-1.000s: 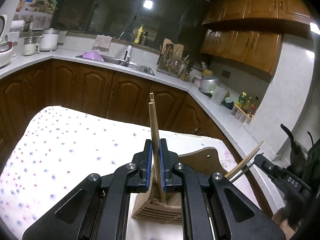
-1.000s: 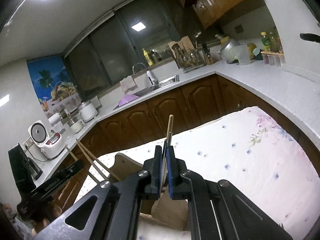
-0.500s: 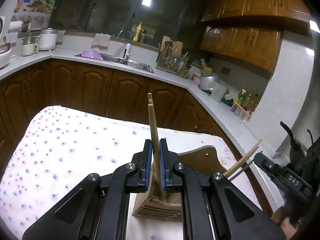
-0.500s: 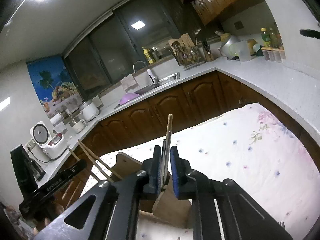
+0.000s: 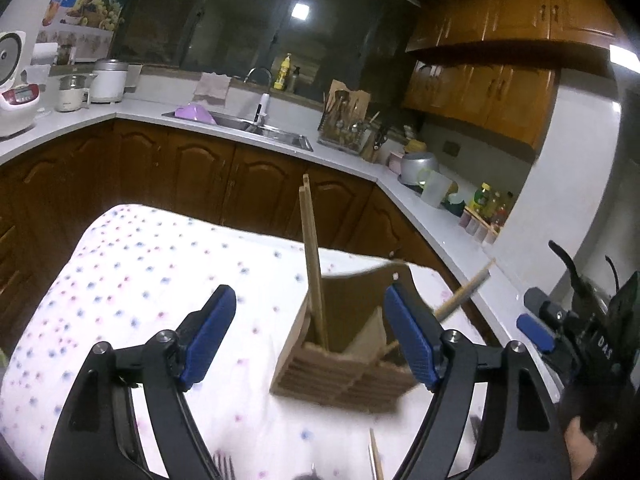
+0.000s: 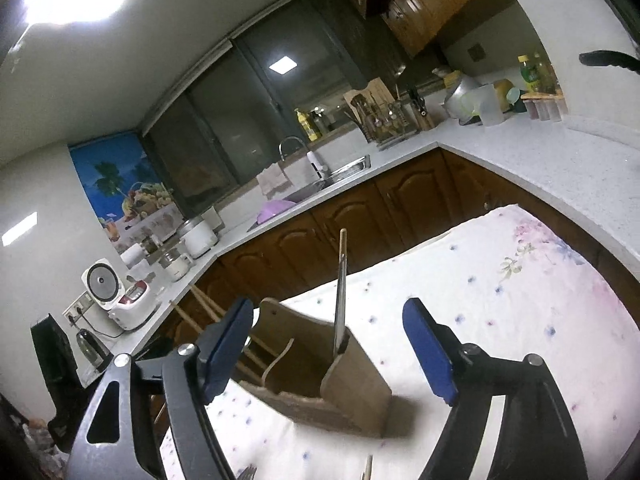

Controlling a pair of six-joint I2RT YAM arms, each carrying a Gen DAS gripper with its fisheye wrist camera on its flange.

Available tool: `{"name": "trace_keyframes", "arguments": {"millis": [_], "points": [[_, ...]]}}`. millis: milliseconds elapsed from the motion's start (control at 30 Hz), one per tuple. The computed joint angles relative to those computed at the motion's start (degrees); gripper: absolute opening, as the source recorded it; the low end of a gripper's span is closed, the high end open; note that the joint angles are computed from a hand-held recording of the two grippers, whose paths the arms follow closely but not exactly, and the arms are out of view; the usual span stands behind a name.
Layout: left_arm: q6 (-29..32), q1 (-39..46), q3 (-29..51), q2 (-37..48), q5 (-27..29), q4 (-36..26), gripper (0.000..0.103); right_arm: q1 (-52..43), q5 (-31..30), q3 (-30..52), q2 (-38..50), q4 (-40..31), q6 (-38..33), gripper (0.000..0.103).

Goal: Organize utensils
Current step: 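Move both tools back over the spoon, fork and chopsticks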

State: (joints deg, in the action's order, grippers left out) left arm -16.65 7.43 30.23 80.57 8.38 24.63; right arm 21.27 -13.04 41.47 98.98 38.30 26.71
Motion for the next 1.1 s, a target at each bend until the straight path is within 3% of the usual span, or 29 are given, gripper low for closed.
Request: {"name": "trace_keyframes", "arguments": {"millis": [433, 800, 1100], "points": [[-0.7, 1.0, -17.3, -24.8, 1.1, -13.7, 0.080, 2.4, 1.6, -16.9, -15.5, -2.8, -3.0, 0.080], [0.2, 3.8, -24.7, -44.1, 4.6, -30.4, 0.080, 3.4, 4.8, -28.5, -30.0, -10.3, -5.2, 0.080], [0.7, 2.3, -27.7, -49.5, 3.5, -36.5, 0.080, 7.7, 10.0, -35.9, -35.3, -12.3, -5.8, 0.080]]}}
